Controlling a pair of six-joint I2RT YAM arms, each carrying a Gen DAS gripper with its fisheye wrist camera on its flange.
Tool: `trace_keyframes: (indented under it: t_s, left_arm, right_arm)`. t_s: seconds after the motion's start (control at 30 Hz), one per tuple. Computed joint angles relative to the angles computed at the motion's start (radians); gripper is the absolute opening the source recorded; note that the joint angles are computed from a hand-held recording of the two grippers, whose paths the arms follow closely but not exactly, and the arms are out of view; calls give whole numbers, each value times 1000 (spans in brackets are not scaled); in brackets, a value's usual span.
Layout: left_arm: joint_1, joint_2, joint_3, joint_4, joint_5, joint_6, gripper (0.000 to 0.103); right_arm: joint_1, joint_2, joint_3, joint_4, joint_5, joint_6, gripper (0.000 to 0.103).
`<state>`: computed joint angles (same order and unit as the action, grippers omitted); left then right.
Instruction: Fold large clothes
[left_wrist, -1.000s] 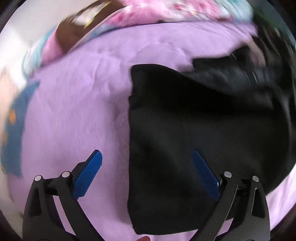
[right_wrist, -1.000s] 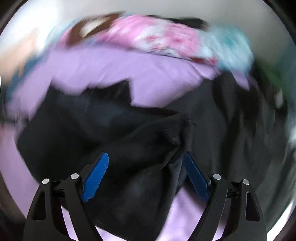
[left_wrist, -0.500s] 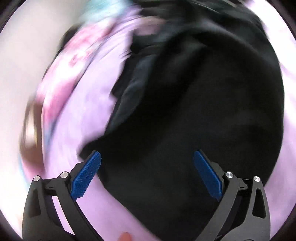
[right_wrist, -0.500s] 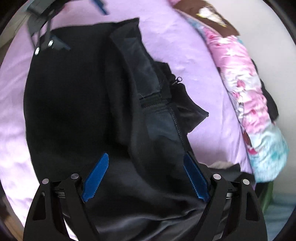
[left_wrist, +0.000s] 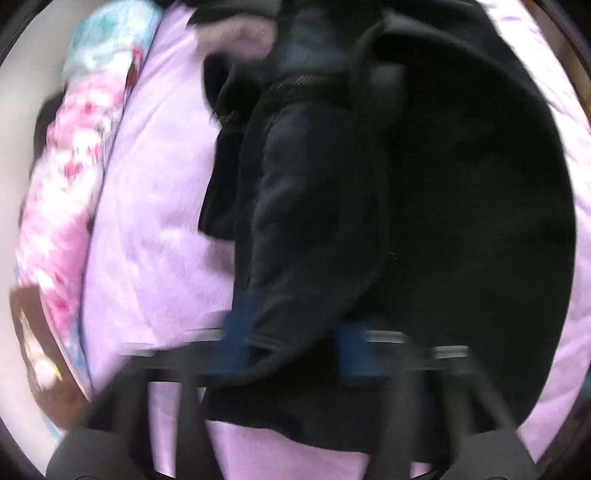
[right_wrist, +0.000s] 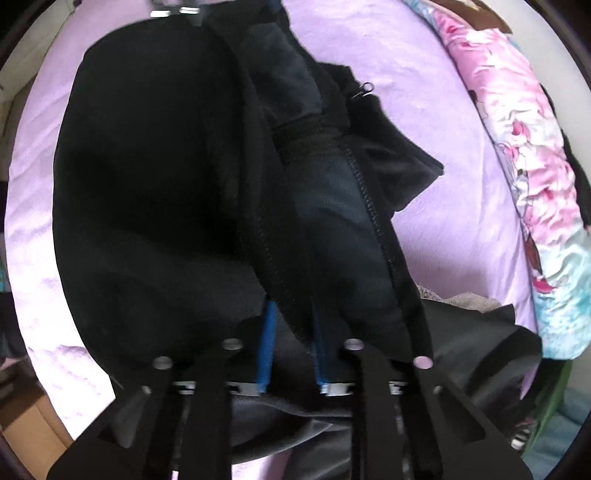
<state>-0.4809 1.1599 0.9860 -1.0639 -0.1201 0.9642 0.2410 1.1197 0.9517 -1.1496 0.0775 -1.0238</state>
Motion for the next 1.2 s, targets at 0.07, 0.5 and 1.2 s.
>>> trace_keyframes:
  t_s: [0.07, 0.5, 1.2]
  left_arm:
    - [2, 31, 25, -2, -3, -16, 14]
    - [44, 196, 15, 159, -275, -397, 43]
    - [193, -259, -58, -206, 153, -963, 97]
  right_arm:
    - [-35, 5, 24, 0, -30, 9, 7]
    - [-24, 143, -14, 253, 122, 203, 6]
    - [-659, 57, 184, 39, -358, 439, 65]
